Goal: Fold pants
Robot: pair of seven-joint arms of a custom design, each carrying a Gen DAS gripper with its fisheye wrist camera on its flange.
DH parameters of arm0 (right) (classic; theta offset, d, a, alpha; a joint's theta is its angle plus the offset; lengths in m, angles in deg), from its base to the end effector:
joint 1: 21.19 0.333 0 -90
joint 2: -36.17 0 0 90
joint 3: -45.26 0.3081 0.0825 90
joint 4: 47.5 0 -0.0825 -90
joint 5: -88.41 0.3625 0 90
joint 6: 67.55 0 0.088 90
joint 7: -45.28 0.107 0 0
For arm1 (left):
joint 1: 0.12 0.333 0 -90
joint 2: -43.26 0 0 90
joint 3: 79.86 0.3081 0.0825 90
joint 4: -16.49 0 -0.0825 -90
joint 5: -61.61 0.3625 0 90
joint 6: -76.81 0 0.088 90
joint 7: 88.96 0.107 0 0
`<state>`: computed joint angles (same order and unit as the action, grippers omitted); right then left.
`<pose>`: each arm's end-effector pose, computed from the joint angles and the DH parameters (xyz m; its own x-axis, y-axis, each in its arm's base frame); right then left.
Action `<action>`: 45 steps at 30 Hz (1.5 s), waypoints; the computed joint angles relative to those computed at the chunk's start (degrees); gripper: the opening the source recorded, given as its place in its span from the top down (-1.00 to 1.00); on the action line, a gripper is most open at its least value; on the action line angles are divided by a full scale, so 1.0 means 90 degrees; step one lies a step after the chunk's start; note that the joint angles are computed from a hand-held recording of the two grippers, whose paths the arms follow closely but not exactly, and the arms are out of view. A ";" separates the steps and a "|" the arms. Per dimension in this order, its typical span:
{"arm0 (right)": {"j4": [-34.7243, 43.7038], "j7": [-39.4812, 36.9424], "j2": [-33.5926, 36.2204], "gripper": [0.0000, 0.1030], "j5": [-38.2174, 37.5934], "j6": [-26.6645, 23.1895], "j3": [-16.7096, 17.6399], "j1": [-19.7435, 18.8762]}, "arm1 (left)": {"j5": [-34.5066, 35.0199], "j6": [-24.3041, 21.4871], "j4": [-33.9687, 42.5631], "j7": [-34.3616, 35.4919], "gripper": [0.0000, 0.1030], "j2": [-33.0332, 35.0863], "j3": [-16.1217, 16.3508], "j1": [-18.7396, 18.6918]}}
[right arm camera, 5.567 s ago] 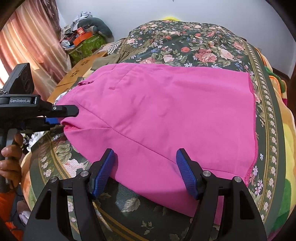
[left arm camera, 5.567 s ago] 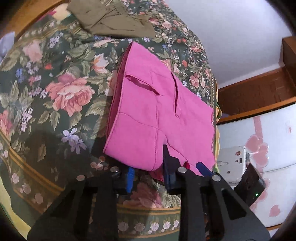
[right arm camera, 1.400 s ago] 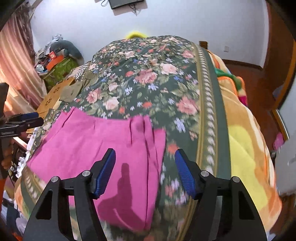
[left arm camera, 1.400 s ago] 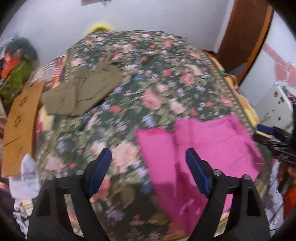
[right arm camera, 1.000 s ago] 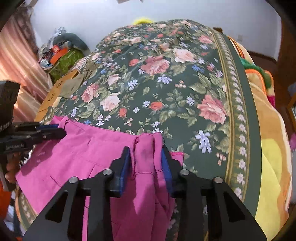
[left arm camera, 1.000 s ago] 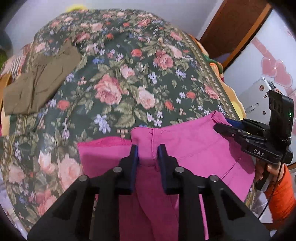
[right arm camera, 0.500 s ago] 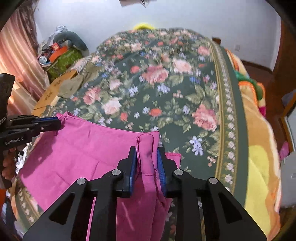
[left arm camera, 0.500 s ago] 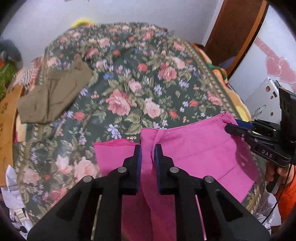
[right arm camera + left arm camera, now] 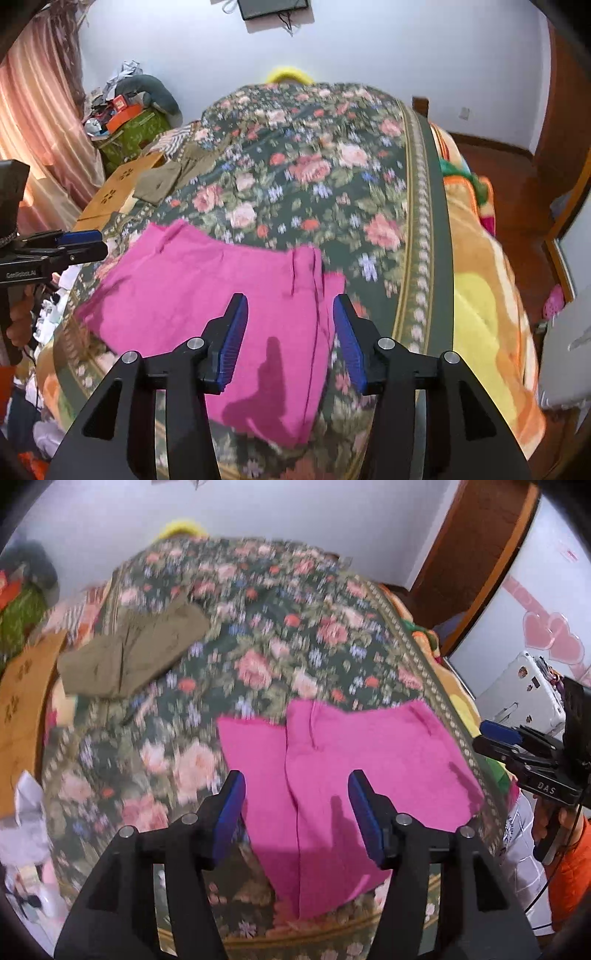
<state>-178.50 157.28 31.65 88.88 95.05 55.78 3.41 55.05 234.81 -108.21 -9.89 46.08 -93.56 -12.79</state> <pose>0.4352 0.3075 0.4622 0.2815 -0.9356 -0.2132 -0.8269 -0.1239 -0.5485 0.5090 -0.2456 0.4343 -0.2163 -0.9565 0.1957 -0.8748 0.1009 -0.4738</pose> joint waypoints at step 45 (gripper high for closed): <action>0.2615 -0.0324 0.1927 0.83 -0.0257 0.0485 -0.0393 0.0697 | 0.1031 0.1334 0.0097 -0.0093 0.67 -0.0071 0.0345 0.0492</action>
